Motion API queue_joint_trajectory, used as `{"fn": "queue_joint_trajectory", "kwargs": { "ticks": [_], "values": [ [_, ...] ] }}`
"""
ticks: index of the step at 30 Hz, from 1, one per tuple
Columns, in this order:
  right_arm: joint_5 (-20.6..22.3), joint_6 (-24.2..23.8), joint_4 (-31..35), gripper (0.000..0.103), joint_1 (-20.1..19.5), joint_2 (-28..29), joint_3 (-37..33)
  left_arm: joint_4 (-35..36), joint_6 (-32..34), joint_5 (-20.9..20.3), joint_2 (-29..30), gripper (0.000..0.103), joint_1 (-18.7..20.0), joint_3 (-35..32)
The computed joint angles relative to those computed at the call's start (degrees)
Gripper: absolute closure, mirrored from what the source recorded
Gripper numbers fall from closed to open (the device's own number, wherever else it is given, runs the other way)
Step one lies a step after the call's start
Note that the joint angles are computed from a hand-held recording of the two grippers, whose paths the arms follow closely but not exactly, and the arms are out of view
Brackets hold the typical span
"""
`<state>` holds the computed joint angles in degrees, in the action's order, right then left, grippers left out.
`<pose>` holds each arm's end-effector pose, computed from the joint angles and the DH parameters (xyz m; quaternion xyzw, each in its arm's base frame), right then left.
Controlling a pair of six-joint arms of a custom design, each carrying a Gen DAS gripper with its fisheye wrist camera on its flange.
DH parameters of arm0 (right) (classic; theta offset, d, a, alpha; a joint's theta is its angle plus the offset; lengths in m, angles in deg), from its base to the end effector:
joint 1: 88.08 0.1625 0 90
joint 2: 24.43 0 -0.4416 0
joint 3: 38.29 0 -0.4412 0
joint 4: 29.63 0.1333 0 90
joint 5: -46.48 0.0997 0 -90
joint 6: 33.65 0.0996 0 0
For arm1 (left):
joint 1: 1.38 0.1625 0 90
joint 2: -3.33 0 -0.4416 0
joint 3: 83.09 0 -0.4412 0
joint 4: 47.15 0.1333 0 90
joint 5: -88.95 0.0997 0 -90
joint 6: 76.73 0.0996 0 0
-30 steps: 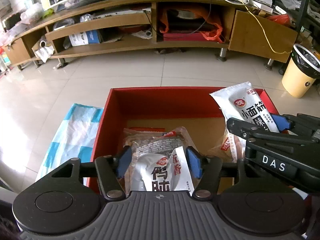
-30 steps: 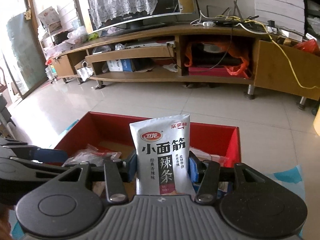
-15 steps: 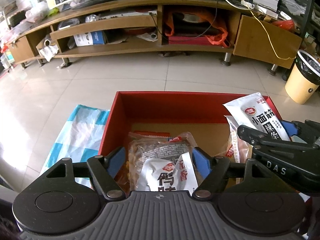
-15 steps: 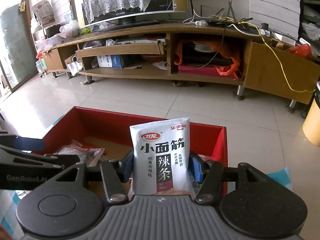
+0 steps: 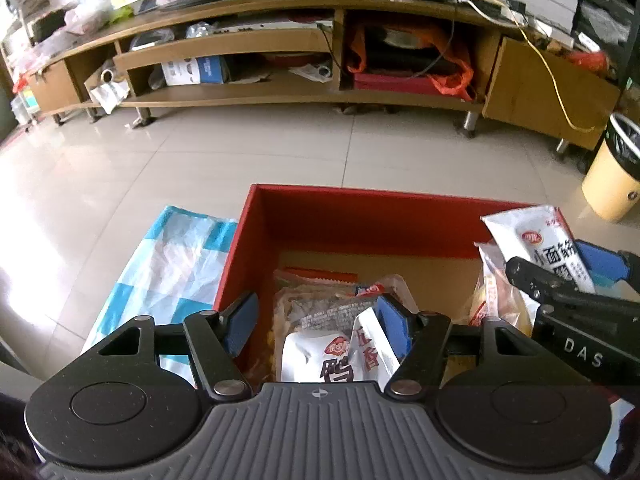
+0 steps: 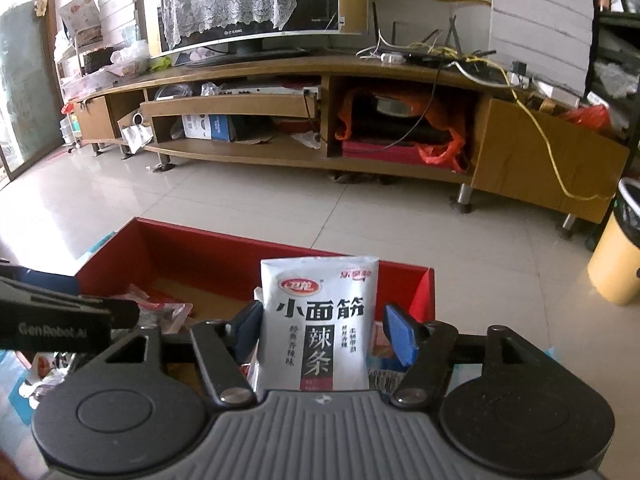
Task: Organize snacks
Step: 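Open the left gripper over the box while the right gripper releases the spicy-strip packet, then move the left gripper to the red Trolli packet while the right gripper moves to the Kaprons wafer packet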
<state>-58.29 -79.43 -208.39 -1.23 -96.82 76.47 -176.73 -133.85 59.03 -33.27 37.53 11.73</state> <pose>0.0749 -0.6031 0.2918 0.2842 -0.8676 0.3066 0.2693 -0.3799 -0.5889 -0.0282 0.0360 0.8573 -0.3180 0.4032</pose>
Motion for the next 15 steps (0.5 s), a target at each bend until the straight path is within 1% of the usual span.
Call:
{"fn": "queue_joint_trajectory", "kwargs": {
  "ticks": [3,5,9,15],
  "values": [
    [1.8,0.7,-2.6,0.036,-0.2,-0.6,0.9,-1.1,0.2,0.9,-0.7,0.024,-0.8,0.8],
    [2.3,0.9,-3.3,0.028,-0.1,-1.1,1.2,-2.5,0.6,1.1,-1.3,0.019,-1.3,1.5],
    [2.9,1.5,-2.1,0.026,-0.1,-2.3,1.3,-4.1,1.6,-0.7,-2.7,0.017,-2.5,3.2],
    [4.5,3.2,1.4,0.026,-0.3,-5.2,2.3,-2.7,0.2,-4.2,-5.1,0.013,-5.4,6.9]
  ]
}}
